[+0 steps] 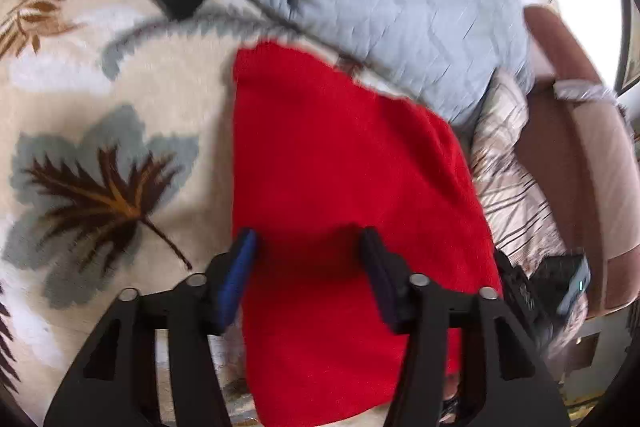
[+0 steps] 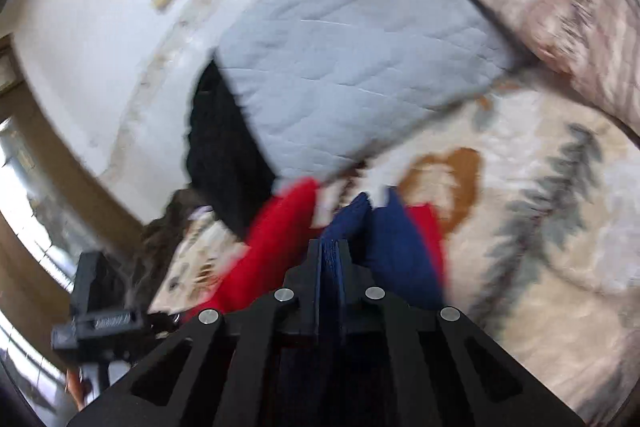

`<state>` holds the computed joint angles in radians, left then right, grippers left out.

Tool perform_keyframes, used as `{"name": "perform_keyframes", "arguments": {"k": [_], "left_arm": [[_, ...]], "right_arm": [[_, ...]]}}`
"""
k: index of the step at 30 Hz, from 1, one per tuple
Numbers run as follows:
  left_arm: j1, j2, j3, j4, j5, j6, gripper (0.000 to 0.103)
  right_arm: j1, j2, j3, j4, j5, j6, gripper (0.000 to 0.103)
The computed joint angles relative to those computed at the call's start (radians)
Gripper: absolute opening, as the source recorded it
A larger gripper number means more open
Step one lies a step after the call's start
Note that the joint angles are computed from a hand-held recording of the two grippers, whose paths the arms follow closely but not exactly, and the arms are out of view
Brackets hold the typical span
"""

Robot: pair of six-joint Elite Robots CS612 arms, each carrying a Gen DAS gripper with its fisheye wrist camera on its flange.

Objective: Fold small clothes

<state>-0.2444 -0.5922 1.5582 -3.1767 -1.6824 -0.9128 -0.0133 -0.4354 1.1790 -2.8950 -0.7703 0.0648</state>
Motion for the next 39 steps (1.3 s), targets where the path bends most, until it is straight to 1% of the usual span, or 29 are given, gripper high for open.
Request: {"name": "perform_keyframes", "arguments": {"k": [1,2,3,4,5,7,8,9,10,11,13,14,15,16,19,21,22,25,26,28,29,31,32,33,35,36,37,38,39], "left_arm": [[-0.004,0.002,-0.003,0.005,0.01,0.004,0.061],[-0.009,0.004,-0.004,0.007,0.021,0.012,0.064],[-0.014,0.002,-0.003,0.007,0.04,0.019,0.065],[-0.016,0.001,0.001,0.005,0.048,0.023,0.066],[-0.017,0.0,0.001,0.007,0.047,0.025,0.066],[-0.015,0.002,0.002,0.001,0.039,0.017,0.066],[-0.013,0.003,0.004,-0.003,0.035,0.012,0.067],[-0.012,0.004,0.004,-0.008,0.03,0.006,0.067],[-0.01,0.005,0.005,-0.012,0.024,0.0,0.067],[-0.009,0.005,0.006,-0.015,0.019,-0.006,0.067],[-0.01,0.002,0.013,-0.021,0.019,-0.01,0.067],[-0.01,0.001,0.014,-0.019,0.018,-0.012,0.067],[-0.01,-0.002,0.017,-0.017,0.015,-0.016,0.067],[-0.01,-0.005,0.02,-0.023,0.01,-0.02,0.067],[-0.009,-0.012,0.047,-0.118,0.001,-0.036,0.067],[-0.012,-0.014,0.05,-0.131,0.004,-0.039,0.067],[-0.015,-0.015,0.039,-0.08,0.009,-0.021,0.067],[-0.027,-0.005,0.011,0.03,0.016,0.026,0.071],[-0.031,-0.003,0.01,0.037,0.018,0.025,0.074],[-0.037,-0.009,0.023,0.025,0.03,0.015,0.074],[-0.038,-0.016,0.033,0.017,0.03,0.016,0.074],[-0.039,-0.028,0.052,0.008,0.038,0.022,0.073],[-0.041,-0.033,0.062,0.001,0.044,0.023,0.073],[-0.045,-0.038,0.075,-0.008,0.05,0.021,0.073],[-0.05,-0.039,0.085,-0.009,0.048,0.019,0.073],[-0.052,-0.037,0.085,-0.002,0.044,0.012,0.073],[-0.055,-0.035,0.087,0.004,0.036,-0.001,0.073],[-0.057,-0.033,0.088,0.005,0.028,-0.012,0.073],[-0.06,-0.032,0.089,0.001,0.021,-0.025,0.072]], "right_arm": [[0.001,0.008,-0.016,0.062,-0.011,0.003,0.006],[-0.004,0.015,-0.029,0.128,0.013,0.006,0.006],[-0.006,0.02,-0.036,0.158,0.032,0.021,0.011],[-0.008,0.023,-0.036,0.155,0.048,0.048,0.011],[-0.012,0.027,-0.031,0.11,0.078,0.09,0.012],[-0.015,0.031,-0.025,-0.007,0.103,0.172,0.019],[-0.018,0.032,-0.023,-0.051,0.138,0.193,0.033],[-0.02,0.029,-0.018,-0.053,0.164,0.183,0.048],[-0.017,0.023,-0.017,-0.013,0.181,0.135,0.053],[-0.009,0.01,-0.015,0.068,0.155,0.054,0.054],[0.012,-0.01,-0.013,0.188,0.052,-0.055,0.054],[0.017,-0.014,-0.011,0.228,0.028,-0.089,0.053],[0.023,-0.01,-0.015,0.259,0.02,-0.115,0.046],[0.021,-0.006,-0.013,0.248,0.054,-0.122,0.01],[0.01,-0.014,0.022,0.063,0.105,-0.065,0.009],[0.006,-0.024,0.04,-0.053,0.087,-0.044,0.009],[0.006,-0.029,0.044,-0.057,0.061,-0.052,0.009],[0.016,-0.021,0.026,0.057,-0.079,-0.09,0.009],[0.019,-0.01,0.007,0.127,-0.11,-0.095,0.009],[0.012,-0.001,-0.01,0.18,-0.076,-0.067,0.01],[0.006,0.001,-0.017,0.196,-0.032,-0.058,0.017],[-0.013,-0.001,-0.016,0.216,0.07,-0.027,0.022],[-0.025,-0.002,-0.015,0.251,0.134,-0.026,0.033],[-0.031,-0.004,-0.016,0.296,0.17,-0.047,0.049],[-0.035,-0.02,-0.008,0.419,0.19,-0.156,0.056],[-0.033,-0.03,-0.003,0.479,0.175,-0.227,0.055],[-0.03,-0.038,0.004,0.511,0.155,-0.271,0.05],[-0.021,-0.052,0.019,0.517,0.093,-0.327,0.013],[-0.016,-0.062,0.032,0.503,0.066,-0.364,0.013]]}}
